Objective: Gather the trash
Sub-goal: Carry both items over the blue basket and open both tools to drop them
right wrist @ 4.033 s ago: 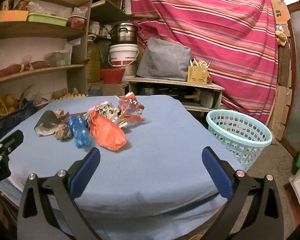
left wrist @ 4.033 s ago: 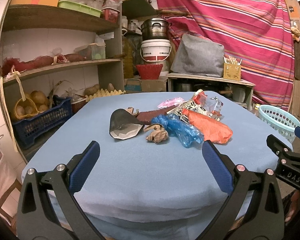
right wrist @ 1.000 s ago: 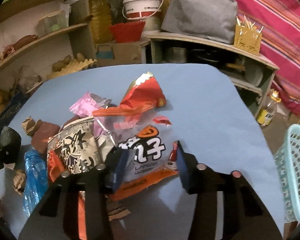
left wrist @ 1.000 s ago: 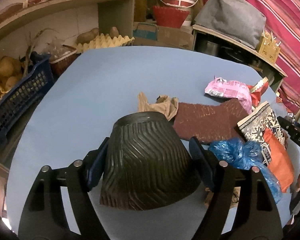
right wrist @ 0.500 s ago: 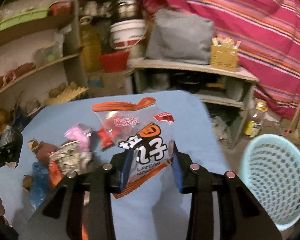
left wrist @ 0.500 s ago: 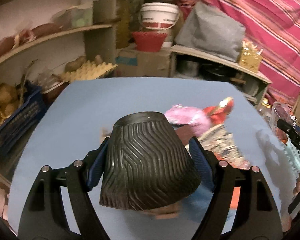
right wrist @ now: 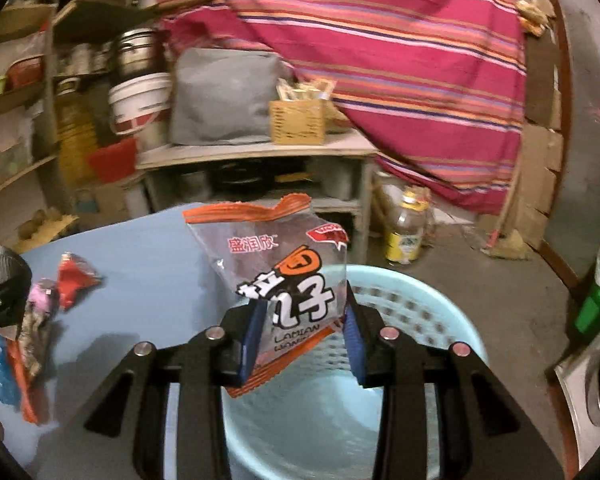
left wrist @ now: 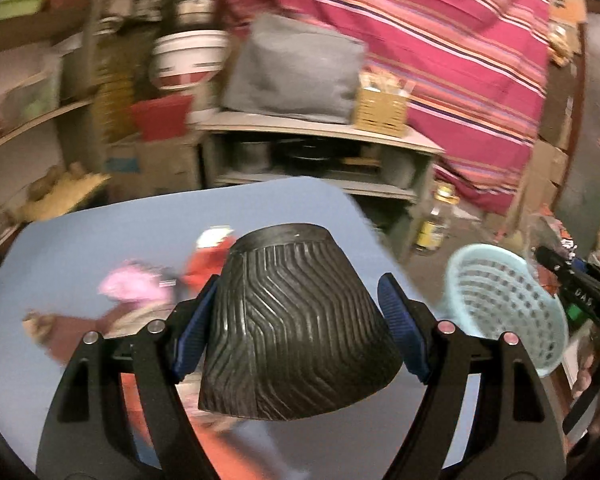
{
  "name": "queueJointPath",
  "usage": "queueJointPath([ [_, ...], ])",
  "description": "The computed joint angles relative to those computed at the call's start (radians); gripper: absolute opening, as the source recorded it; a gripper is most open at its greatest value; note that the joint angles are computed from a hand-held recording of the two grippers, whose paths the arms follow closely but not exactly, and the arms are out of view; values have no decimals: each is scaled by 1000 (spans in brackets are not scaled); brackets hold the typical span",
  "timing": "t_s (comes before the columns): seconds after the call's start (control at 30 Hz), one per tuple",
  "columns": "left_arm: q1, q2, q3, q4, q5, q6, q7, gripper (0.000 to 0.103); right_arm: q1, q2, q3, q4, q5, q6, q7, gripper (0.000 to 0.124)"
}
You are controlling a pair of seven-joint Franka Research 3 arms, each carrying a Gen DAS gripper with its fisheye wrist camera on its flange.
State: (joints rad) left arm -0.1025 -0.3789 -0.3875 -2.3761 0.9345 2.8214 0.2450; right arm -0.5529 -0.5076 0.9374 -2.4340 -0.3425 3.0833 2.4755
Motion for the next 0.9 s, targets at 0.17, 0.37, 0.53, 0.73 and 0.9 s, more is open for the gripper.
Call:
queueJointPath([
  [0.17,-9,208,-94,193,149,-20,-116,75,14,38,-90,-59,0,22,-29,36],
  [0.37,-115,407,-89,366,240,-69,-129,71,38,86,-163,-103,27,66,-64,36],
  [0.53,-176,428,-32,391,193,-100,-118,80,51,87,-171,-120,59,74,-105,36],
  [0.73,-232,325,53,280,144,-172,-81,98,38,103,-139,-106,64,65,-124,37],
  [0.9,-212,273,94,179,32,-130,15,98,59,90,-159,-122,95,89,-123,37],
])
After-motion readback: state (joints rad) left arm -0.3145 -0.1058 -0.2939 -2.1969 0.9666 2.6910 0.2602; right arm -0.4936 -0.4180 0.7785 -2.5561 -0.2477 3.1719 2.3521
